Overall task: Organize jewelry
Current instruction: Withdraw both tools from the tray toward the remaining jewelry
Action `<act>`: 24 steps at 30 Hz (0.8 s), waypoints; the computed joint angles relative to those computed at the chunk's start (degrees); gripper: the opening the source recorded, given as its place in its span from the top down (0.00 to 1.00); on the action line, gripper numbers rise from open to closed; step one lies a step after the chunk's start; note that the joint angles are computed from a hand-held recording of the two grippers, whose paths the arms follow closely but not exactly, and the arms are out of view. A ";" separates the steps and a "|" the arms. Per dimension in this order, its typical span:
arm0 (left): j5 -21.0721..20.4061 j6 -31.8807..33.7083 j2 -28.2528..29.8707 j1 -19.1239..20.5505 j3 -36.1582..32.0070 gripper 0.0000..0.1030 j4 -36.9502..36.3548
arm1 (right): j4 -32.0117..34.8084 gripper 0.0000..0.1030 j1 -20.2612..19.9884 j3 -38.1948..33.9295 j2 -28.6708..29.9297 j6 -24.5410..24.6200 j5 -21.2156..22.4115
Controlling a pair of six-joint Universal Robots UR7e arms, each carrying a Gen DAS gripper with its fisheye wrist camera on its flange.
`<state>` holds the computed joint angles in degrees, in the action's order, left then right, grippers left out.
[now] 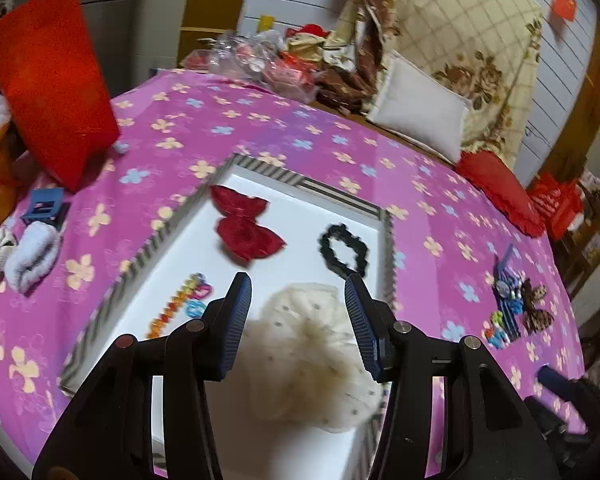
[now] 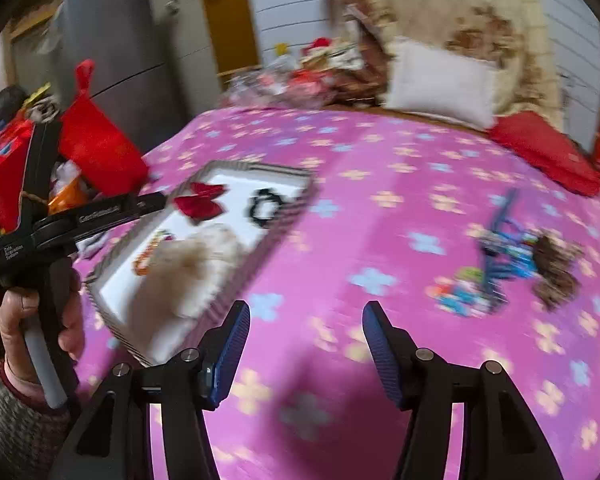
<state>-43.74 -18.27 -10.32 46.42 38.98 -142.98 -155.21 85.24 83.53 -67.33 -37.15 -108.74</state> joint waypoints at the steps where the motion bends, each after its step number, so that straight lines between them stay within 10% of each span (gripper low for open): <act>1: -0.24 -0.02 0.26 -0.14 -0.28 0.53 0.60 | -1.50 0.45 -0.75 1.35 -1.56 0.73 -0.84; 12: -5.72 -4.18 4.66 -4.32 -6.49 0.53 11.20 | 0.59 0.45 -8.78 2.95 -9.09 11.11 -1.70; 17: -14.35 -7.18 9.95 -4.98 -14.64 0.53 17.35 | 4.01 0.47 -8.76 -2.70 -4.59 11.32 -2.75; 24: -11.74 -0.61 9.23 -4.83 -8.73 0.53 11.10 | 8.64 0.48 -6.91 -18.20 6.47 9.18 -6.30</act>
